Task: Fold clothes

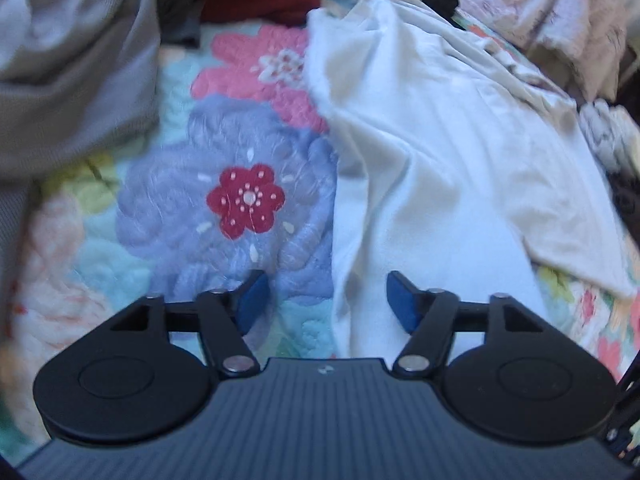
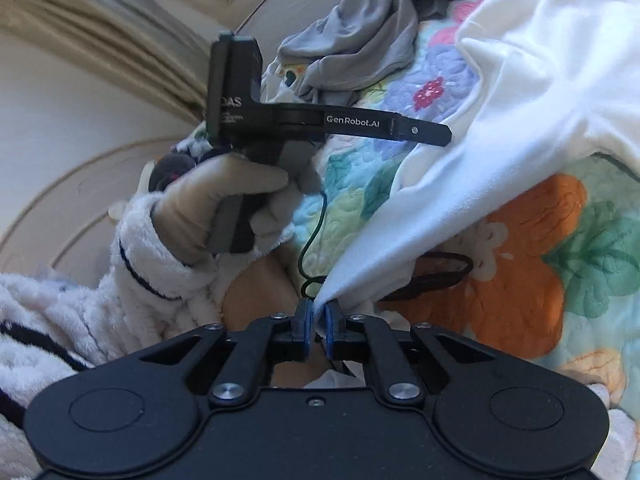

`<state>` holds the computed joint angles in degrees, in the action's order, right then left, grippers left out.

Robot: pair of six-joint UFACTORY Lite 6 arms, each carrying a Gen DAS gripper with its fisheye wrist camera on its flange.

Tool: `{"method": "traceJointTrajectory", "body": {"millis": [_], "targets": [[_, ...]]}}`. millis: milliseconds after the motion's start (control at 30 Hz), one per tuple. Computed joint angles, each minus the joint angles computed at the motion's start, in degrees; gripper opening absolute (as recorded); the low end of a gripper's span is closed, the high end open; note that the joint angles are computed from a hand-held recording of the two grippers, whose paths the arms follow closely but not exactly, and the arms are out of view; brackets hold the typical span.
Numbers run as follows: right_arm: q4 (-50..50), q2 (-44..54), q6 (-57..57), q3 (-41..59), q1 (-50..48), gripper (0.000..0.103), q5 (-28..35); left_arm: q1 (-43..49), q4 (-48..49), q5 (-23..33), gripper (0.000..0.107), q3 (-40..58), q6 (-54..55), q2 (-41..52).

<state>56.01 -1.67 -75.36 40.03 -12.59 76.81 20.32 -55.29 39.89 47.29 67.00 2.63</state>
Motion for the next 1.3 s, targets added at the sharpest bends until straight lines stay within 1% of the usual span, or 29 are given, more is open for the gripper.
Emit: {"method": "traceJointTrajectory", "body": {"millis": [33, 67, 100, 133, 167, 200, 267, 300, 400, 467, 567, 667, 733, 800, 867, 933, 1000, 1067, 1100, 1167, 1200, 1233, 1267, 1300], "targets": [[0.12, -0.28, -0.34, -0.64, -0.4, 0.01, -0.27, -0.53, -0.35, -1.05, 0.063, -0.87, 1.07, -0.71], [-0.21, -0.97, -0.62, -1.3, -0.88, 0.01, -0.67, -1.28, -0.35, -2.4, 0.057, -1.81, 2.15, -1.69], [-0.45, -1.69, -0.8, -1.91, -1.04, 0.01, -1.31, -1.64, -0.49, -3.46, 0.016, -3.06, 3.85, -3.43], [-0.61, -2.41, -0.91, -2.5, -0.96, 0.01, -2.13, -1.87, -0.64, -4.38, 0.0, -4.35, 5.71, -5.38], [-0.17, -3.06, -0.71, -3.0, -0.4, 0.01, -3.0, -0.9, -2.78, -4.21, 0.0, -6.56, 8.91, -9.09], [0.41, -3.92, -0.83, -3.32, -0.04, 0.01, -3.33, 1.19, -5.87, -2.44, 0.0, -8.96, 13.88, -13.72], [1.09, -6.03, -1.86, -3.74, -0.23, 0.01, -3.1, 3.57, -7.44, -1.91, 0.0, -12.19, 17.71, -21.84], [1.57, -6.15, -2.4, -3.42, -0.88, 0.01, -2.39, 4.44, -6.5, -1.46, 0.0, -12.28, 16.58, -23.34], [2.78, -4.64, -3.63, -1.31, -3.6, 0.01, 0.56, 4.96, -2.24, -1.29, 0.0, -10.91, 9.58, -21.11], [1.62, -4.85, -3.71, -0.74, -4.11, 0.01, 0.75, 2.34, 0.76, -5.28, 0.0, -12.8, 7.48, -21.69], [-1.38, -6.12, -4.87, -1.93, -4.09, 0.01, 0.65, -2.22, 2.72, -12.29, 0.001, -18.34, 6.9, -23.58], [-3.68, -6.15, -7.64, -2.27, -6.5, 0.01, 2.23, -7.25, 12.18, -16.08, 0.0, -21.03, -0.29, -26.89], [-4.39, -5.77, -8.77, -1.94, -8.65, 0.014, 2.64, -10.08, 19.18, -17.72, 0.001, -21.94, -6.27, -27.95], [-4.87, -5.43, -9.3, -1.89, -11.75, 0.018, 3.73, -10.62, 21.88, -18.32, 0.002, -21.46, -8.74, -26.36], [-4.41, -6.53, -10.52, -2.83, -15.01, 0.035, 3.34, -8.68, 19.26, -17.51, 0.005, -20.5, -6.75, -24.92], [-4.02, -9.88, -11.69, -3.62, -21.47, 0.034, 2.06, -7.63, 20.1, -17.95, 0.005, -21.9, -7.75, -28.17], [-1.76, -10.35, -12.16, -3.22, -31.98, 0.035, 2.67, -7.27, 20.07, -17.93, 0.005, -23.53, -7.93, -32.61], [-0.43, -6.49, -12.12, -0.74, -43.57, 0.035, 3.8, -6.09, 16.52, -16.25, 0.006, -24.09, -4.65, -36.8], [-0.7, -4.46, -12.61, 0.9, -48.47, 0.035, 2.85, -5.25, 14.37, -14.9, 0.006, -23.69, -2.86, -38.36], [-1.94, -0.33, -12.28, 4.37, -56.56, 0.035, -1.42, -3.63, 10.67, -10.98, 0.007, -21.51, -0.75, -39.46], [-2.23, 2.06, -11.71, 6.45, -59.86, 0.036, -4.12, -3.57, 8.44, -9.67, 0.016, -19.64, -0.13, -37.87], [-2.4, 4.42, -10.15, 8.28, -62.88, 0.037, -6.33, -4.17, 5.93, -9.34, 0.033, -18.41, 0.1, -36.06], [-2.6, 6.79, -7.7, 10.04, -65.65, 0.037, -8.19, -5.68, 4.49, -10.21, 0.036, -17.73, -0.78, -34.79], [-2.41, 9.11, -6.16, 11.49, -68.44, 0.037, -8.84, -8.5, 5.24, -12.1, 0.036, -17.4, -3.47, -34.52]]}}
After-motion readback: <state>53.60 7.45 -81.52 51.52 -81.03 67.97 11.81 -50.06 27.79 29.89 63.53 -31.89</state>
